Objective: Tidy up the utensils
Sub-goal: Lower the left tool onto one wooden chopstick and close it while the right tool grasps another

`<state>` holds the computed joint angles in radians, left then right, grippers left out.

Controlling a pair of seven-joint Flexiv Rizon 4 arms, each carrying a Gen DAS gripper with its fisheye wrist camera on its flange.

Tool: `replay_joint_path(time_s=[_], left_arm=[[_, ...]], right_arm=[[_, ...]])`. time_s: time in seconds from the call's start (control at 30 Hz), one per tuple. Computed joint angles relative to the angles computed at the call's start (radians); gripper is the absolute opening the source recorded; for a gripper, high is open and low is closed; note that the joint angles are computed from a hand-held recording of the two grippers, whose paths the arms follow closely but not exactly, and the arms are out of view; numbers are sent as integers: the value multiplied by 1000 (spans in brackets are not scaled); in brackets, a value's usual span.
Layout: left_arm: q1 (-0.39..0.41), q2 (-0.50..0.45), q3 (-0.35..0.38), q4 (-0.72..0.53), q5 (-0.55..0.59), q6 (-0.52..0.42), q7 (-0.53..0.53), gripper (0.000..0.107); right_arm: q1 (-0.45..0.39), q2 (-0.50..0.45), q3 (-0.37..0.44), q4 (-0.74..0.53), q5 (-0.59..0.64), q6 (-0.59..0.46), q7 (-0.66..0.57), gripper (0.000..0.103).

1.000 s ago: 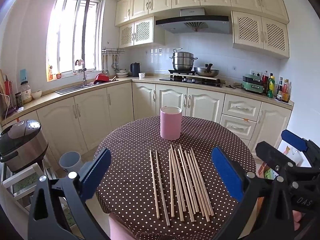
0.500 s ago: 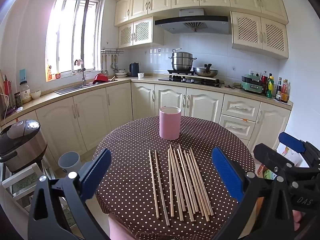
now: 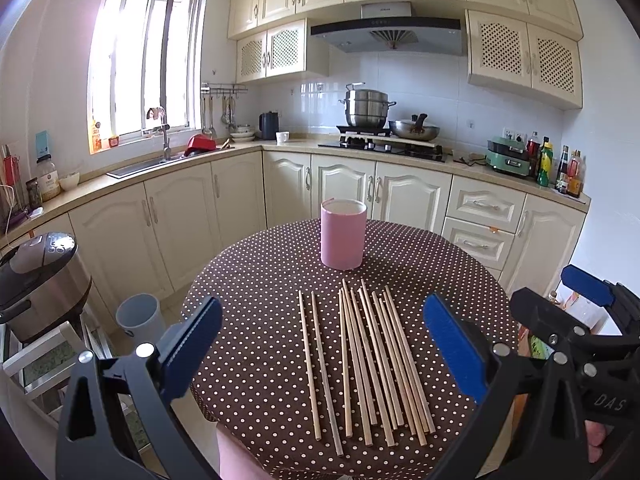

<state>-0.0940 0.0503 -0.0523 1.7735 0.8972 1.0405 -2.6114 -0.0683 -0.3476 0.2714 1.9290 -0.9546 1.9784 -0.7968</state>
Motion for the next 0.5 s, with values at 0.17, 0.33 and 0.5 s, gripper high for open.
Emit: replay_joint_path(time_s=[0.17,0.33,0.5], left_arm=[[14,-53,26,-17,-74,24,61,99],[16,-108,63,-32,-152,47,124,99],[10,-176,96,-59,-229,29,192,99]], right_arm=[[-13,-37,44,-48,-14,-99,-7,97],[-15,-85,105,-101,24,-238,-77,97],[-39,-153,201,-167,99,-375,-163,97]])
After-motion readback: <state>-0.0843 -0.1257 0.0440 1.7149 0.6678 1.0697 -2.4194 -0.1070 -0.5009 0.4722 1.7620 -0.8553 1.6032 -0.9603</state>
